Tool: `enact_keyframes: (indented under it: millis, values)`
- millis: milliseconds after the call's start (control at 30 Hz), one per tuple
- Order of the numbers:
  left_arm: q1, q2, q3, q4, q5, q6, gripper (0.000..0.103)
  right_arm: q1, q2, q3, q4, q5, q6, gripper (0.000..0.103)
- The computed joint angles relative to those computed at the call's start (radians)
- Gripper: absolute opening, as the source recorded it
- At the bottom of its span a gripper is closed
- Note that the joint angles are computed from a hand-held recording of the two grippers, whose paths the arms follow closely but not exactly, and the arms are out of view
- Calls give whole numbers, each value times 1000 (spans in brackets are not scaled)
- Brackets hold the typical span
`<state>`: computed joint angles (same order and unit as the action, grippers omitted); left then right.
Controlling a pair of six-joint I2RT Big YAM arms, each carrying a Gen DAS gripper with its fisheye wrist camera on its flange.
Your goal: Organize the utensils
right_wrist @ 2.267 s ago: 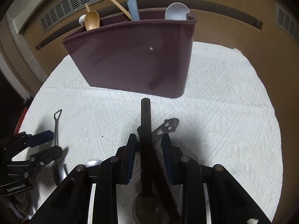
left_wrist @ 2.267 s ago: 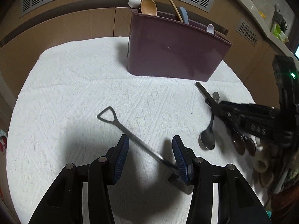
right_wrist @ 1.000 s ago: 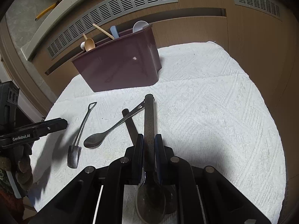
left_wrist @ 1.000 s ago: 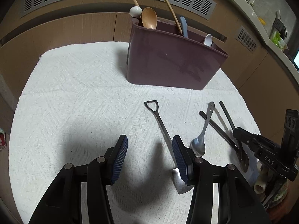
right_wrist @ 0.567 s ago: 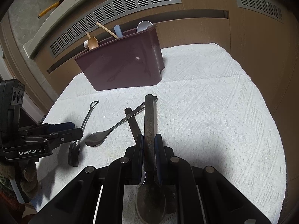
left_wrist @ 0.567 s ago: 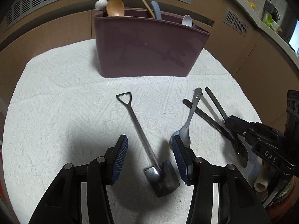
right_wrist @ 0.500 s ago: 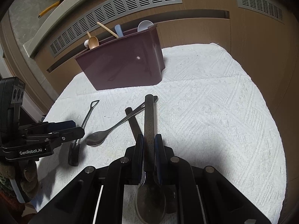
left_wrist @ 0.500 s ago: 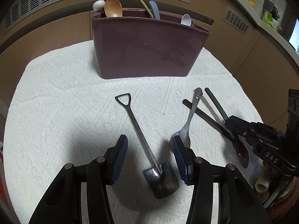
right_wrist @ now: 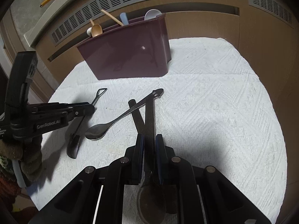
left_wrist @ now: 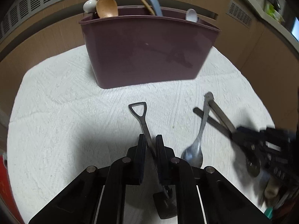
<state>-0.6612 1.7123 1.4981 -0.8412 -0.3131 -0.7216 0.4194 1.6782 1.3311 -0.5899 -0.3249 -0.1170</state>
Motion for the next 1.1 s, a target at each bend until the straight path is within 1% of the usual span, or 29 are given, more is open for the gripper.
enact_keyframes:
  millis: [133,200,233,300,367,433,600,667,733,767,800,933,967,1000,1033,1100]
  values:
    - [-17,-29,-41,-9,-5,15,11,24,52,93,-88,50,-47,17]
    - [-11,-39,-52,-6,16,4,11,36,83,142,-121,61,-55,17]
    - [-10,-38,-52,-6,22,-4,11,39,91,152,-126,61,-58,17]
    - [-8,-31,-41,-13,21,-8,12,44,97,161,-127,62,-69,17]
    - [-13,-16,-18,-31,7,-9,12,48,87,146,-112,67,-88,11]
    - [-14,-1,2,-45,3,-16,12,47,72,125,-94,68,-91,11]
    - [4,-12,-7,-41,46,-66,13,25,40,85,-62,35,-65,11]
    - [14,-19,-19,-16,66,-90,12,14,21,68,-41,20,-47,11]
    - [13,-17,-16,-11,53,-95,10,2,0,52,-17,5,-27,11]
    - [8,-13,-10,-19,33,-90,7,-2,-10,46,-7,-1,-18,11]
    - [5,-13,-9,-16,19,-88,7,-6,-19,39,1,-10,-13,11]
    - [-22,-82,-73,78,-33,-121,6,-31,-74,1,35,-64,-9,10]
    - [-33,-99,-85,91,-55,-123,6,-36,-85,-7,40,-75,-8,10]
    - [-45,-117,-96,103,-76,-125,5,-39,-94,-14,44,-79,-8,6]
    - [-54,-128,-102,111,-91,-125,5,-42,-104,-22,49,-83,-4,5]
    - [-73,-165,-127,149,-122,-122,5,-48,-122,-35,57,-98,7,5]
